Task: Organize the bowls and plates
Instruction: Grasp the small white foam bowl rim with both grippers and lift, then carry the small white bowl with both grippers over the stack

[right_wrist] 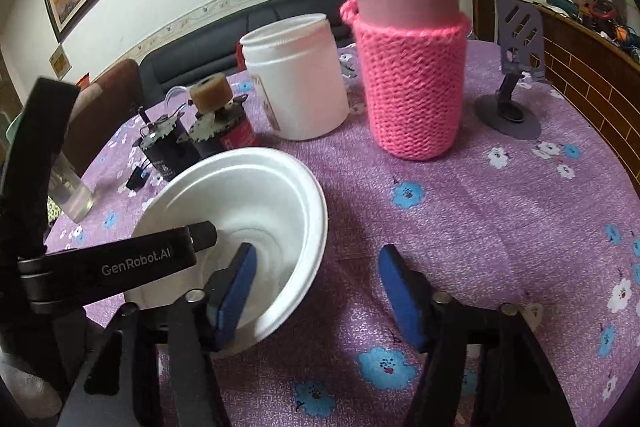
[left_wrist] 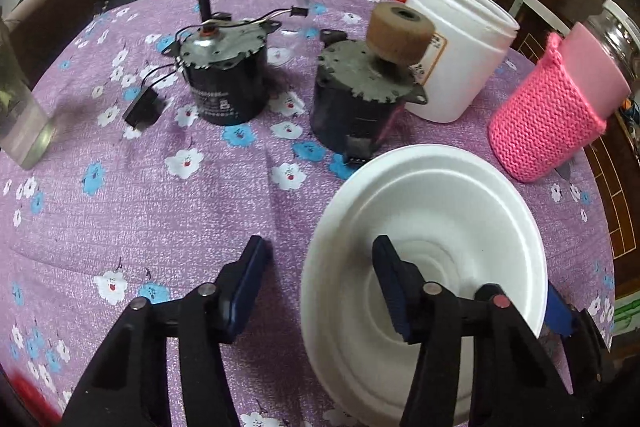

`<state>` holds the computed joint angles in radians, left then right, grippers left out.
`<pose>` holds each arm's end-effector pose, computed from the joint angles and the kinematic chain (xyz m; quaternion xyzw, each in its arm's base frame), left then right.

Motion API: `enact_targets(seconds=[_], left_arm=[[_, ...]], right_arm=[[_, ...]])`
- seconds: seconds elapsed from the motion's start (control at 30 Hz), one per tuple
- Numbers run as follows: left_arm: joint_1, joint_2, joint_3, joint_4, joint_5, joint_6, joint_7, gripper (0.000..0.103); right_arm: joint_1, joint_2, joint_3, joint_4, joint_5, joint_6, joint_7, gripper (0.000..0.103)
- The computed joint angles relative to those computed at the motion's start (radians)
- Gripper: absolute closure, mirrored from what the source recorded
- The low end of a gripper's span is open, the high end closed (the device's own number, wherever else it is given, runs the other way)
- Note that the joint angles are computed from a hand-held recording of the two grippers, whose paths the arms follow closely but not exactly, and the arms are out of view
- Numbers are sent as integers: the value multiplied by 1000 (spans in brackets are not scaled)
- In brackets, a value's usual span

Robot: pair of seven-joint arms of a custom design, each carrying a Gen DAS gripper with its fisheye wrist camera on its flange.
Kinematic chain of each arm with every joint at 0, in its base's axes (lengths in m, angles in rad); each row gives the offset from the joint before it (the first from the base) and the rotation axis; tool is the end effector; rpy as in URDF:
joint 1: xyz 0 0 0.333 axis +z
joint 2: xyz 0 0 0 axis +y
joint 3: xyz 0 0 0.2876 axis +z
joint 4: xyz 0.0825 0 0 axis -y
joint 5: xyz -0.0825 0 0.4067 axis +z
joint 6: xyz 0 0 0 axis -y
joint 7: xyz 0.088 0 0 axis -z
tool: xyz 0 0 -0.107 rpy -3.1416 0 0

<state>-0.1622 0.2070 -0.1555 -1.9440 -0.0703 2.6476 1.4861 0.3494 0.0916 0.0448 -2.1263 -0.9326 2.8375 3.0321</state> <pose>0.6225 -0.1985 0.3928 -0.6248 0.7399 -0.2269 0.1035 0.5416 0.2701 0.3800 -0.5674 0.7330 -0.2159 0.3068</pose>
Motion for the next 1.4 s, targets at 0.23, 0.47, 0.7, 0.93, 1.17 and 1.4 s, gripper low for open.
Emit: enact_targets(seconds=[0.23,0.47,0.7,0.93,1.17,1.4], left_arm=[[-6,-28,-16,-19,-41,-4,34,78],[6,-81,-26,-66,-112,-21,60,84],[18,-183,-25,-176,-177,-9,97,84],[20,-346,-17,-331,-228,16,127,84],[13,-515,-4,-483,-272,41,135,84],[-5,-743,18,-668,-305,74,130,84]], right_arm=[[-6,3,8,-6,110,38,-94,80],[-19,-41,13,-71,238,93,-145,83],[-20,-119,44,-120,234,69,-123,83],[-24,-219,102,-186,206,43,-78,83],[-31,-330,162,-272,206,49,-33,83],[-29,-437,230,-344,218,66,13,83]])
